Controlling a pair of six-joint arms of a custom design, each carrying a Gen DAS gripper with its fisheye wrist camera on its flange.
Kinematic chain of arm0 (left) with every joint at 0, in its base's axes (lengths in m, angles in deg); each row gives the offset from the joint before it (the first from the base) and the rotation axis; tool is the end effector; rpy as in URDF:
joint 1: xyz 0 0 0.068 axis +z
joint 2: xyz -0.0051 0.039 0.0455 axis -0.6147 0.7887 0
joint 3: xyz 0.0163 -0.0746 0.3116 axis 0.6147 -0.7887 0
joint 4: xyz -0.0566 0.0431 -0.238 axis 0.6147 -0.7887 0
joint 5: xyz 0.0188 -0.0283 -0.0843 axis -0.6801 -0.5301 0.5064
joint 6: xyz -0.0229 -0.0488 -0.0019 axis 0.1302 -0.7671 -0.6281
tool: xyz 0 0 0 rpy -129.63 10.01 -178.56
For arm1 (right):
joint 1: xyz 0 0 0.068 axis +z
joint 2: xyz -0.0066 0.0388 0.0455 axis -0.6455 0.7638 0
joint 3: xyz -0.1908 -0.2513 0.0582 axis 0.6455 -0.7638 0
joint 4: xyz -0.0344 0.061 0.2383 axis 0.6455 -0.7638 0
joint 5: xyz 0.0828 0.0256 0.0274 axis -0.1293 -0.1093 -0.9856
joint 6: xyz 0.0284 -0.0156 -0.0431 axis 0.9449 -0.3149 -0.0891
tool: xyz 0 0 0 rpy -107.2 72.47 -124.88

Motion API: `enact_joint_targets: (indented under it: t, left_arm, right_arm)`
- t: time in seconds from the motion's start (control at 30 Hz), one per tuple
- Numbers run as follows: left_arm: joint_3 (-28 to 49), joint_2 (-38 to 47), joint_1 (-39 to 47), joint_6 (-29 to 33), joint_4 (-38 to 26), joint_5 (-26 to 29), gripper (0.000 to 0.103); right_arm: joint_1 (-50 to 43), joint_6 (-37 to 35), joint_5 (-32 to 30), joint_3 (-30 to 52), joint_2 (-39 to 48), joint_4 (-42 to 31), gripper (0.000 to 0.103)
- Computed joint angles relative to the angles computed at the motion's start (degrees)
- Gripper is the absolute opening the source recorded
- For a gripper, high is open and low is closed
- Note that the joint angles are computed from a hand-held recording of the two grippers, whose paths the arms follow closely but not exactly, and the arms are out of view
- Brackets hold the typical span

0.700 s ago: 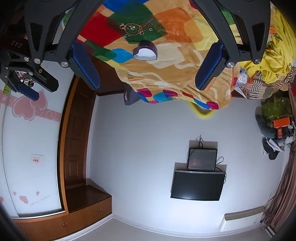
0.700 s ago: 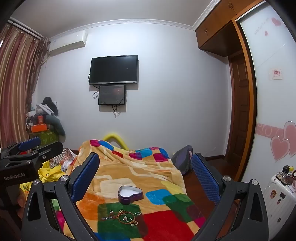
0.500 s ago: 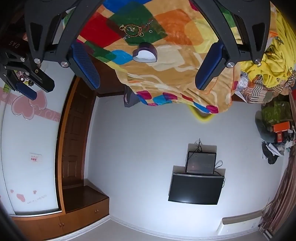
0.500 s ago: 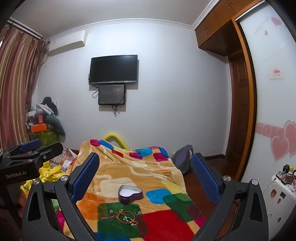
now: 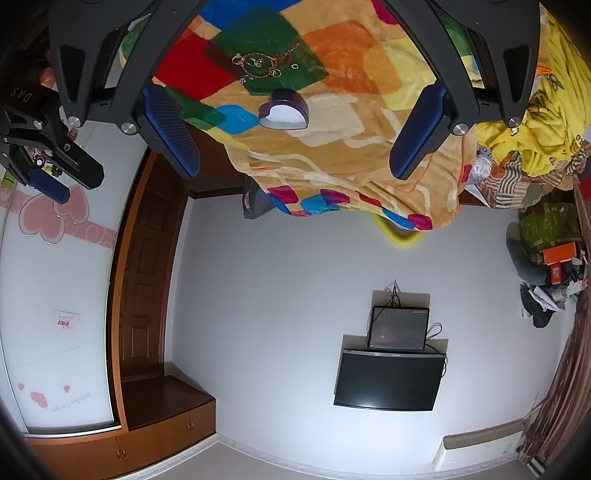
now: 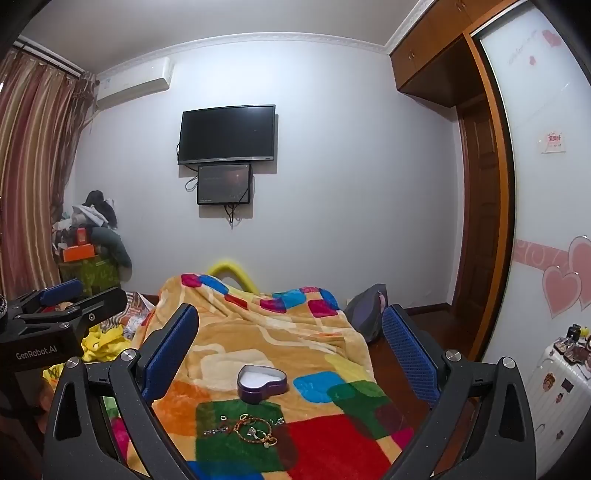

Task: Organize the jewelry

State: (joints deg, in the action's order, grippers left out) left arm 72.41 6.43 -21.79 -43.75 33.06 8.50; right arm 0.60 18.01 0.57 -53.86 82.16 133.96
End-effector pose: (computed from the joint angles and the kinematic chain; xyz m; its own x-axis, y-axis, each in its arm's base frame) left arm 0.3166 0.0625 0.2783 -0.2553 0.0354 -0.9662 0.5819 0.8037 -0.1243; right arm 0.2335 0.1614 0.2270 -0.1038 0.0236 -0.9943 0.3174 0.9482 -0.0106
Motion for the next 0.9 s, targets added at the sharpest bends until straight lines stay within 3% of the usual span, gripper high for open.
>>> enact_joint_targets:
  t: [0.9]
  left_arm:
    - [0.7, -0.1, -0.5, 1.1, -1.5, 0.4, 0.103]
  right_arm:
    - [-0.1, 2.5, -1.0, 1.2, -1.2, -4.7, 0.099]
